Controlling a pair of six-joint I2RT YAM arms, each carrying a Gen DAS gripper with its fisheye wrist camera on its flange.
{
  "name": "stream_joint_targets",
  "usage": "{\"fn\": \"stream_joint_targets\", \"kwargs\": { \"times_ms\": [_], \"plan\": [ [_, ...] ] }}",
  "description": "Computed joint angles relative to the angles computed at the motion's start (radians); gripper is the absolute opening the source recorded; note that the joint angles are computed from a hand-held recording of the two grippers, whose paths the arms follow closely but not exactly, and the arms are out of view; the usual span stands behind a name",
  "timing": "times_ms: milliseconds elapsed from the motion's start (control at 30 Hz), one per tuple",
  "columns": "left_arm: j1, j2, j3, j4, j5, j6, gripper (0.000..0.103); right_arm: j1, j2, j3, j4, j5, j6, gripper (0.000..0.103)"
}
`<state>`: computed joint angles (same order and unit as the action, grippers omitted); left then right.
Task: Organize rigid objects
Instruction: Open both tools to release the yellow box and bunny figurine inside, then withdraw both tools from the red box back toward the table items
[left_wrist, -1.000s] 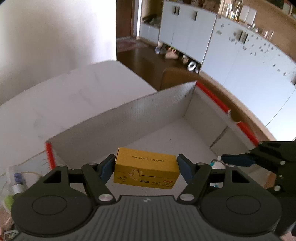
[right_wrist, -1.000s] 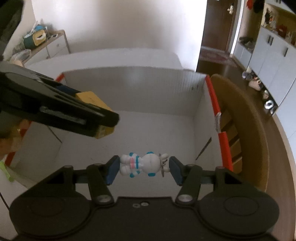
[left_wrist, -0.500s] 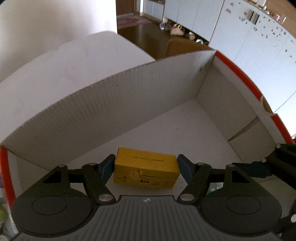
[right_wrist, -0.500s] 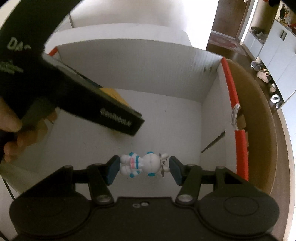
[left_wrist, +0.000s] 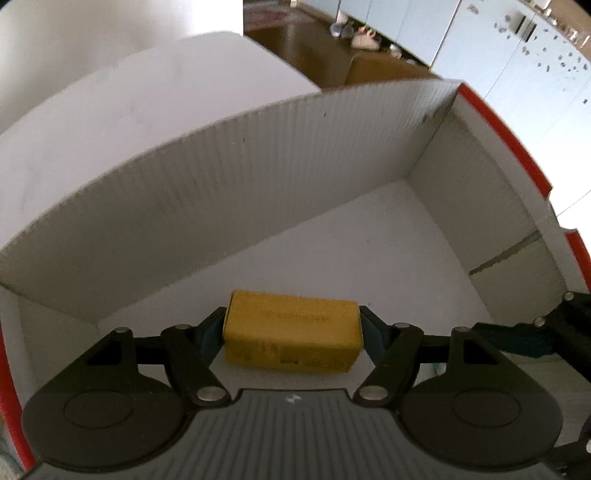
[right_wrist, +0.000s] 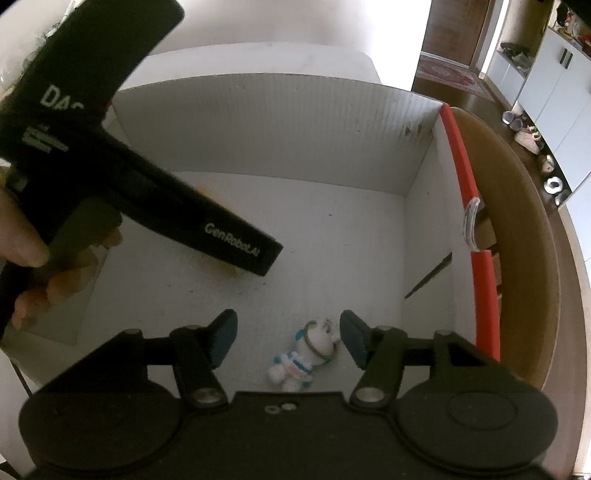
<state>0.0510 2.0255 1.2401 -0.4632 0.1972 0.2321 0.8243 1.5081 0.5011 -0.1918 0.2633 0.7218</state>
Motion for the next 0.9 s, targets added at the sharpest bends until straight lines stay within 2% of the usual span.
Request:
{"fn": "stream_joint_targets", "kwargs": {
  "times_ms": [300,600,900],
  "plan": [
    [0.008,-0.091,-0.064,0.023,0.001,-0.030,0.074,-0.011,-0.071,-0.049,0.037,0.013,-0.011,0.071],
    [0.029,-0.278,-0.190,0.074,0.016,-0.041,0.074,0.069,-0.245,-0.082,-0.060,0.088,0.072,0.079],
    [0.103,-0.462,-0.318,0.113,0.094,-0.008,0.074,0.196,-0.327,-0.064,-0.145,0.198,0.185,0.085]
  ]
}}
